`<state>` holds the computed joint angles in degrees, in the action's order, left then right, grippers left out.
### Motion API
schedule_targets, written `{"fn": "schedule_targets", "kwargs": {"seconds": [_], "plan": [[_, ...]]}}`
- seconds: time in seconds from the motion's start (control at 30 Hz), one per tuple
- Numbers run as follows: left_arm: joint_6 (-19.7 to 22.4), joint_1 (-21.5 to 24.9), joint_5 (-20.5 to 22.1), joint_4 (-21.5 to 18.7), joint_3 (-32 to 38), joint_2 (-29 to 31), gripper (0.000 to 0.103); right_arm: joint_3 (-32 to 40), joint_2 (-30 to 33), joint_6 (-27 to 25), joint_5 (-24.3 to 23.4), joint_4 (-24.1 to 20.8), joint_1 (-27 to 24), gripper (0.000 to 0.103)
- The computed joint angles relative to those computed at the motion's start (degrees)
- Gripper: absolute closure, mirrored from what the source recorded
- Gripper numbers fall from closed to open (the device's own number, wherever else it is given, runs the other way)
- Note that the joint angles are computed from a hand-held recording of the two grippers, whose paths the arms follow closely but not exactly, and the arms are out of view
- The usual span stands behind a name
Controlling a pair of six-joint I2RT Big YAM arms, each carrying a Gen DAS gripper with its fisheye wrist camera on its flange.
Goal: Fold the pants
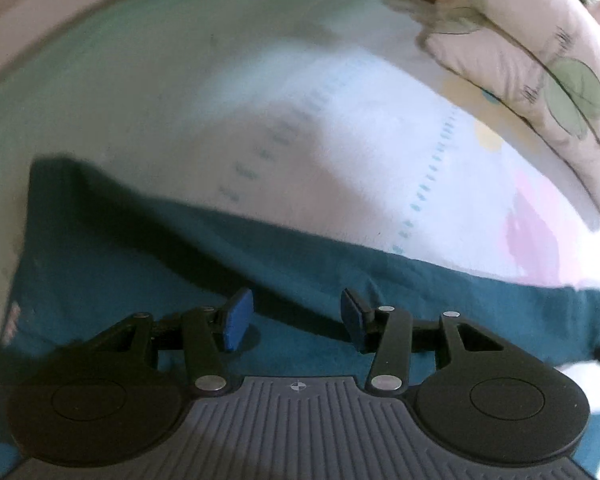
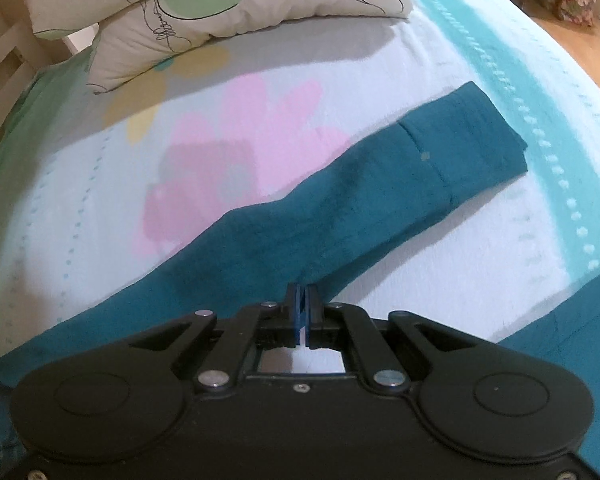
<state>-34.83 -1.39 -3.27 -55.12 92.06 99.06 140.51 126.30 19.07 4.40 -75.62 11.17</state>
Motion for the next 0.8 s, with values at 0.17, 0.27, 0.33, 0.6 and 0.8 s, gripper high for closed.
{"fn": "schedule_targets", "kwargs": {"seconds": [0.17, 0.27, 0.33, 0.6, 0.8], "plan": [[-3.99, 1.73, 1.92, 2.16, -1.59, 0.41, 0.056, -4.74, -2.71, -0.80, 0.00, 3.03, -0.10, 0.097], [-5.48, 2.21, 1.25, 2.00, -0.62, 1.72, 0.056, -6.59, -3.64, -1.34, -0.38, 4.26, -0.28, 0.097], [-5.21, 2.23, 0.63, 1.49, 0.72, 3.12, 0.056, -6.48, -3.44, -1.52, -0.71, 4.37, -0.35, 0.097], [-6.01, 2.14, 1.37, -0.59, 4.61, 8.28, 0.056, -5.38, -2.21, -1.44, -1.86, 3.81, -0.76, 0.097], [-7.28, 2.29, 0.60, 0.68, 5.44, 9.71, 0.062, -5.82, -2.14, -1.90, -1.62, 4.31, -0.72, 0.097]]}}
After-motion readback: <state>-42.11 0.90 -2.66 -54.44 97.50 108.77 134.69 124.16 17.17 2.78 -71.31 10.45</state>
